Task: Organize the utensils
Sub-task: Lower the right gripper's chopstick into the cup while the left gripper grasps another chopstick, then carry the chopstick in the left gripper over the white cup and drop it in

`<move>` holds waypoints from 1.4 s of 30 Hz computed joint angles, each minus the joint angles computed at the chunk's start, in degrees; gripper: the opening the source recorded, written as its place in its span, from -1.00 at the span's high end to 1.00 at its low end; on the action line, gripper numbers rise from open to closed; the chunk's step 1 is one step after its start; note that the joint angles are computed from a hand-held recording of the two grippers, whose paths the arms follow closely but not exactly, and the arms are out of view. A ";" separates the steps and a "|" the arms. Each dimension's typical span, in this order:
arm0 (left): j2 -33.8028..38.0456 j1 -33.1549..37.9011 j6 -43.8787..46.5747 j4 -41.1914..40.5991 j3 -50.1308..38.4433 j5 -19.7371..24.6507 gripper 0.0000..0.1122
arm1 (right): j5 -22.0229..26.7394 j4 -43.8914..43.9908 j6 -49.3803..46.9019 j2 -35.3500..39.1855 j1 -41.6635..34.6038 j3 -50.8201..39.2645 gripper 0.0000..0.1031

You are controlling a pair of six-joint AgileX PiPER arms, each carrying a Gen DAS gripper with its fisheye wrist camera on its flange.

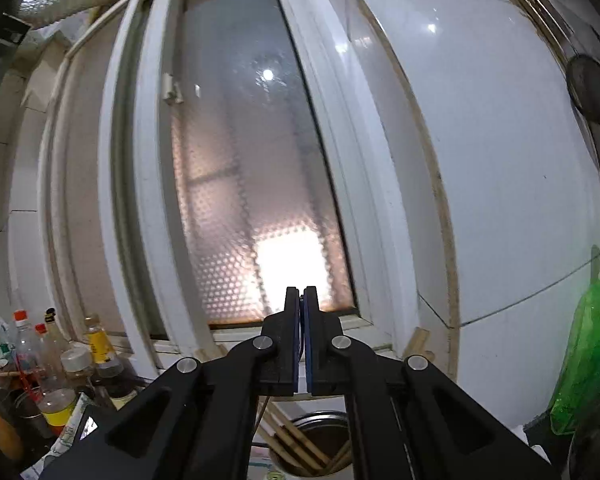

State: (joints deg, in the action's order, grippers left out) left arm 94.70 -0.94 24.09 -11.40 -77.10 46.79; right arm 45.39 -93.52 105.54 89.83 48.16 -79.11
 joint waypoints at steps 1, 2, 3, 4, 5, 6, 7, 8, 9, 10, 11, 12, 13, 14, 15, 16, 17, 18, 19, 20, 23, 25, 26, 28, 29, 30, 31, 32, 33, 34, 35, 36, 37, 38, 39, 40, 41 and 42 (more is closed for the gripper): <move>0.68 0.20 -0.68 0.50 -0.32 0.32 0.50 | 0.65 -0.05 -0.61 0.41 -0.06 -0.15 0.95; 1.15 0.40 -1.08 0.89 -0.57 0.57 0.52 | 2.17 0.46 -2.28 1.53 0.15 -1.20 0.95; 1.58 0.55 -1.02 0.82 -0.56 0.60 0.52 | 4.26 0.94 -4.25 2.86 0.64 -2.55 0.95; 1.93 0.66 -0.62 0.69 -0.49 0.72 0.53 | 8.55 0.72 -6.41 5.02 1.79 -4.45 0.95; 2.07 0.68 -0.43 0.76 -0.27 0.61 0.54 | 11.64 0.52 -9.98 6.99 2.34 -6.14 0.95; 2.34 0.76 -0.09 0.65 -0.15 0.81 0.54 | 12.46 0.86 -11.94 7.91 2.62 -6.79 0.95; 2.18 1.03 0.49 -0.02 0.36 0.26 0.54 | 10.98 2.12 -12.77 8.01 2.45 -7.17 0.95; 2.23 0.91 0.32 0.11 0.51 -0.05 0.53 | 9.47 3.46 -13.83 8.10 2.01 -7.58 0.95; 2.11 0.93 0.45 0.05 0.70 -0.24 0.53 | 9.53 3.88 -14.97 8.87 2.08 -8.35 0.95; 1.93 0.87 0.44 0.23 1.03 -0.62 0.53 | 10.16 3.58 -16.18 9.83 2.32 -9.13 0.95; 1.92 0.69 0.26 0.50 1.21 -1.17 0.53 | 10.99 3.31 -18.11 11.02 2.65 -9.75 0.95; 1.85 0.44 -0.08 0.91 1.37 -1.58 0.53 | 10.59 3.99 -19.63 11.76 2.47 -10.46 0.95; 1.61 0.20 -0.38 1.29 1.75 -2.02 0.53 | 9.64 5.30 -20.75 12.13 2.18 -11.19 0.95; 1.37 -0.30 -0.89 1.71 2.33 -2.57 0.53 | 7.03 7.96 -22.38 12.35 1.21 -11.85 0.95; 1.47 -0.80 -1.32 2.17 2.19 -2.60 0.53 | 5.60 9.88 -23.49 12.20 0.68 -11.81 0.95; 1.66 -1.14 -1.23 2.41 1.94 -2.42 0.56 | 4.58 12.89 -25.73 12.72 0.04 -12.94 0.95; 1.91 -1.22 -0.44 2.01 1.50 -1.73 0.66 | 4.28 17.22 -29.23 13.78 -0.63 -15.04 0.95; 3.01 -1.83 -0.28 1.51 0.65 -1.15 0.75 | 3.07 21.04 -32.02 14.42 -1.45 -16.52 0.95; 3.92 -2.39 -1.05 1.59 -0.71 0.22 0.88 | 1.30 24.43 -34.02 14.66 -2.30 -17.34 0.93; 4.27 -2.53 -1.91 2.08 -1.83 1.36 0.92 | -1.47 29.87 -36.83 14.47 -3.90 -17.67 0.92; 2.11 -3.71 -2.89 4.42 -0.53 -1.33 0.92 | -4.64 40.89 -43.48 14.84 -6.94 -18.85 0.89; -0.28 -3.00 -1.36 2.23 -0.30 -1.56 0.92 | -5.35 46.01 -47.41 15.51 -8.13 -19.98 0.87; -1.46 -2.06 0.22 -0.41 -0.59 -0.80 0.92 | -5.55 49.07 -50.15 15.96 -8.64 -20.75 0.87; -4.19 -0.37 3.11 -5.06 -1.15 0.44 0.92 | -5.59 51.06 -51.35 15.96 -8.86 -20.70 0.87; -5.89 0.26 4.30 -6.88 -1.13 0.41 0.92 | -5.88 52.37 -51.97 15.91 -9.10 -20.71 0.87; -7.63 0.51 4.62 -8.23 -1.27 0.28 0.92 | -6.85 52.76 -51.92 15.18 -9.38 -19.63 0.86; -9.16 1.49 5.98 -10.71 -1.47 0.50 0.92 | -8.56 51.10 -49.64 14.73 -9.35 -18.32 0.84; -10.39 2.80 7.65 -14.14 -2.05 1.13 0.92 | -12.20 47.52 -45.10 12.88 -9.48 -15.05 0.81; -11.00 5.54 10.53 -18.83 -2.78 2.07 0.92 | -16.12 42.83 -39.37 10.64 -9.84 -11.55 0.78; -12.51 7.11 11.52 -22.70 -2.76 2.53 0.92 | -18.14 38.02 -33.64 8.77 -9.94 -8.88 0.68; -13.86 8.64 13.96 -26.89 -2.50 3.46 0.92 | -19.67 33.38 -27.91 6.59 -10.12 -6.38 0.59; -15.39 9.49 16.21 -30.50 -2.05 3.45 0.92 | -20.83 28.57 -22.19 4.73 -10.24 -4.23 0.44; -16.31 10.50 18.36 -34.21 -2.08 3.29 0.92 | -21.46 23.80 -16.46 3.21 -10.35 -2.55 0.41; -17.31 10.57 19.38 -36.55 -1.99 2.31 0.92 | -21.67 19.24 -10.73 1.69 -10.33 -0.90 0.41; -18.03 9.71 19.41 -38.34 -2.25 1.00 0.92 | -22.09 14.72 -5.00 0.60 -10.49 0.53 0.41; -18.46 9.73 20.09 -40.82 -2.69 0.84 0.92 | -22.83 10.49 0.73 -0.94 -10.88 2.16 0.41; -18.60 10.23 20.18 -42.55 -3.59 1.29 0.92 | -22.62 6.58 5.56 -2.08 -10.91 3.50 0.41; -18.22 10.01 19.40 -44.27 -5.03 1.30 0.92 | -21.98 4.48 8.15 -2.91 -10.86 4.22 0.41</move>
State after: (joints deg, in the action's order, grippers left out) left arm 76.47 9.07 43.48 -55.68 -82.12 48.09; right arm 23.42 -89.04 113.68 86.92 37.30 -74.89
